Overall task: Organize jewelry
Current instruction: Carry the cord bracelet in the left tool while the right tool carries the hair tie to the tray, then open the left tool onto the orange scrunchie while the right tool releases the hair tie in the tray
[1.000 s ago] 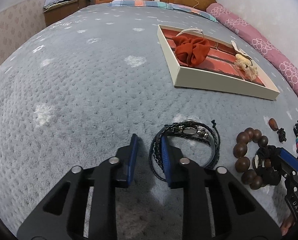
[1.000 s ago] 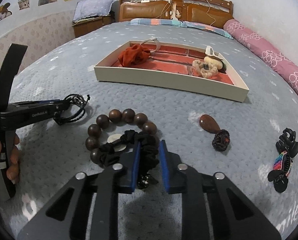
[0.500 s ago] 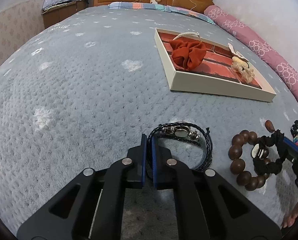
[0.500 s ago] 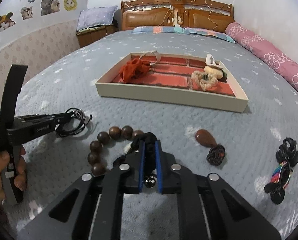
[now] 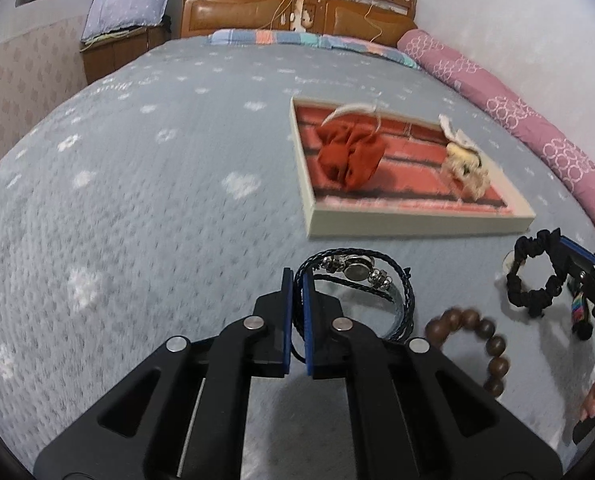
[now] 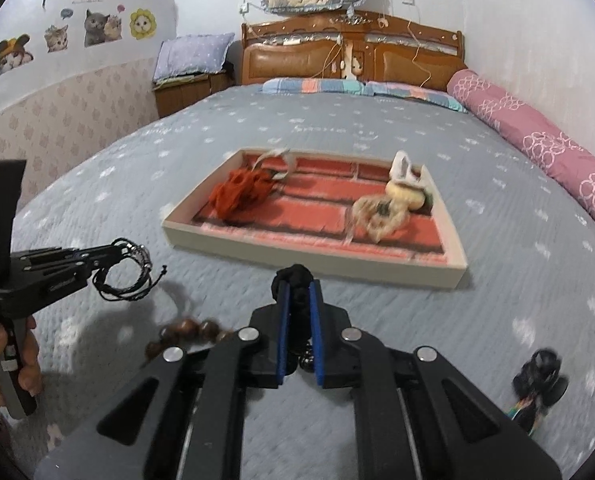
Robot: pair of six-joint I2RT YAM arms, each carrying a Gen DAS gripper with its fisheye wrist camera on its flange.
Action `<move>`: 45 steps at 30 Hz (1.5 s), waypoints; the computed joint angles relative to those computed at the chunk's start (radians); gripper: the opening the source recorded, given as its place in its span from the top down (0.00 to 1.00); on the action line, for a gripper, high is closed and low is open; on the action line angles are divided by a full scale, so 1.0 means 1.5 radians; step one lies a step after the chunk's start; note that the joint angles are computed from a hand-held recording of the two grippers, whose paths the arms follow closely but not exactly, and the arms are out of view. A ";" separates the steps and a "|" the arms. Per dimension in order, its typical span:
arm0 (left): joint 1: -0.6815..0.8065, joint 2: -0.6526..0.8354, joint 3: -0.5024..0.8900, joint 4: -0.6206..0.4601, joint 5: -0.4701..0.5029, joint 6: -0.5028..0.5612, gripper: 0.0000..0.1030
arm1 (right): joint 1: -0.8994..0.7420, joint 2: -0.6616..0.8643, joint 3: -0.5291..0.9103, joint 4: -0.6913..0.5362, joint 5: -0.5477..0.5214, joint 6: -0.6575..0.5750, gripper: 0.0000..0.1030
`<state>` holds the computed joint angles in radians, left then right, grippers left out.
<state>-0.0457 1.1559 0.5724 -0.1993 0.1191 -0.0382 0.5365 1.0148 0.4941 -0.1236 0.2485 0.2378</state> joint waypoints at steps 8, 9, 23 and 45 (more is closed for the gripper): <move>-0.070 0.085 0.122 -0.011 -0.045 -0.037 0.97 | -0.139 0.070 0.091 0.011 -0.091 -0.092 0.90; -0.074 0.098 0.135 -0.011 -0.047 -0.040 0.97 | -0.153 0.084 0.105 0.013 -0.098 -0.099 0.90; -0.120 0.390 0.384 -0.034 -0.101 -0.068 0.97 | -0.287 0.377 0.289 0.067 -0.125 -0.174 0.90; -0.127 0.466 0.432 -0.039 -0.158 -0.051 0.67 | -0.300 0.524 0.377 0.015 -0.154 -0.208 0.63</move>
